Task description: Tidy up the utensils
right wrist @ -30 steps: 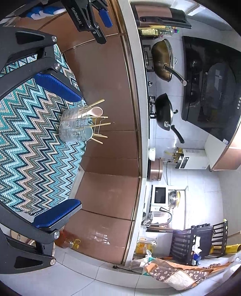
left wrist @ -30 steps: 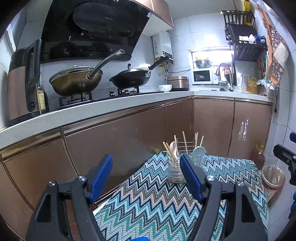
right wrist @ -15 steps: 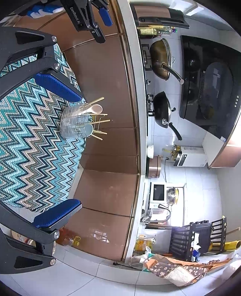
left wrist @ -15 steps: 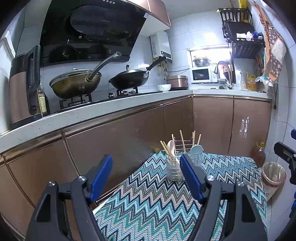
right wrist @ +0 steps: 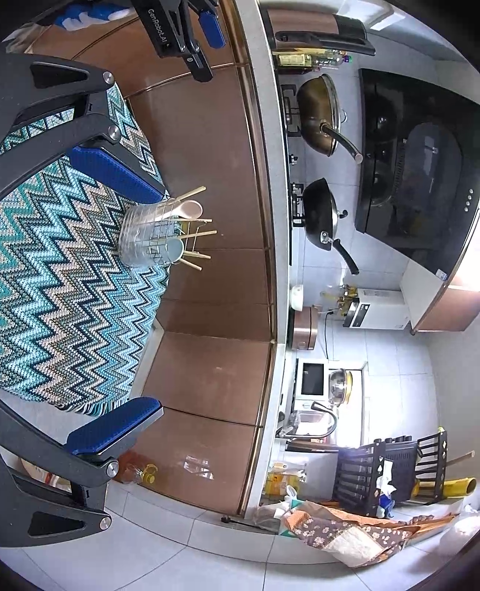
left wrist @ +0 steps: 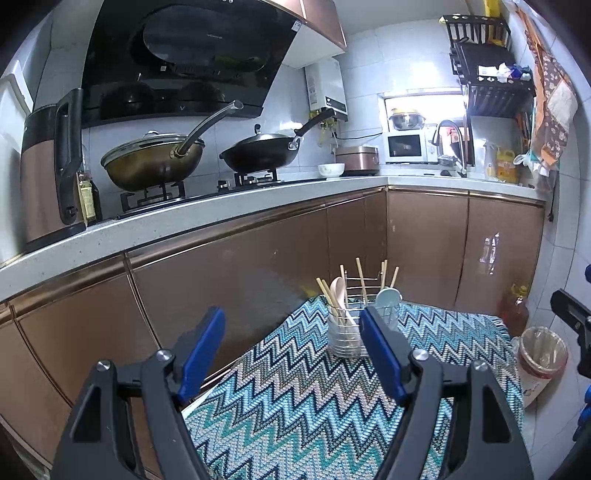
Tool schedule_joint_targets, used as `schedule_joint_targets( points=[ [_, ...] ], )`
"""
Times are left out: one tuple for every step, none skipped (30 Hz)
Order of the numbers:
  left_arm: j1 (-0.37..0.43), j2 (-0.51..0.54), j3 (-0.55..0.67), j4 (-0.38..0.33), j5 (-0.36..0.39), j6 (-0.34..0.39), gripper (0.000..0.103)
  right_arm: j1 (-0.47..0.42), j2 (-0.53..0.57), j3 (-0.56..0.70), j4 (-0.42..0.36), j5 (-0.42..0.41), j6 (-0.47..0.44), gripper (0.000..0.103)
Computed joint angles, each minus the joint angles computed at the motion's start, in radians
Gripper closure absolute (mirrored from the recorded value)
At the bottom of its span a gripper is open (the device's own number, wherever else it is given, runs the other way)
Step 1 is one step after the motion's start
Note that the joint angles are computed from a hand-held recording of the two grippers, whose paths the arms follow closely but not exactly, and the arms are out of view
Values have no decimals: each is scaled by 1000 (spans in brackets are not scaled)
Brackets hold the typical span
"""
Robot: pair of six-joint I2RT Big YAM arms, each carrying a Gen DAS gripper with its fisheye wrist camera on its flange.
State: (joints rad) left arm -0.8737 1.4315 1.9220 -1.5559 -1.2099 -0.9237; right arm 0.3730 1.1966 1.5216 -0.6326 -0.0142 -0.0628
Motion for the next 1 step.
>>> schedule_joint_targets(
  points=[
    [3,5,5,-9,5,-6,29,-1,1,0,-1,-3,1,0]
  ],
)
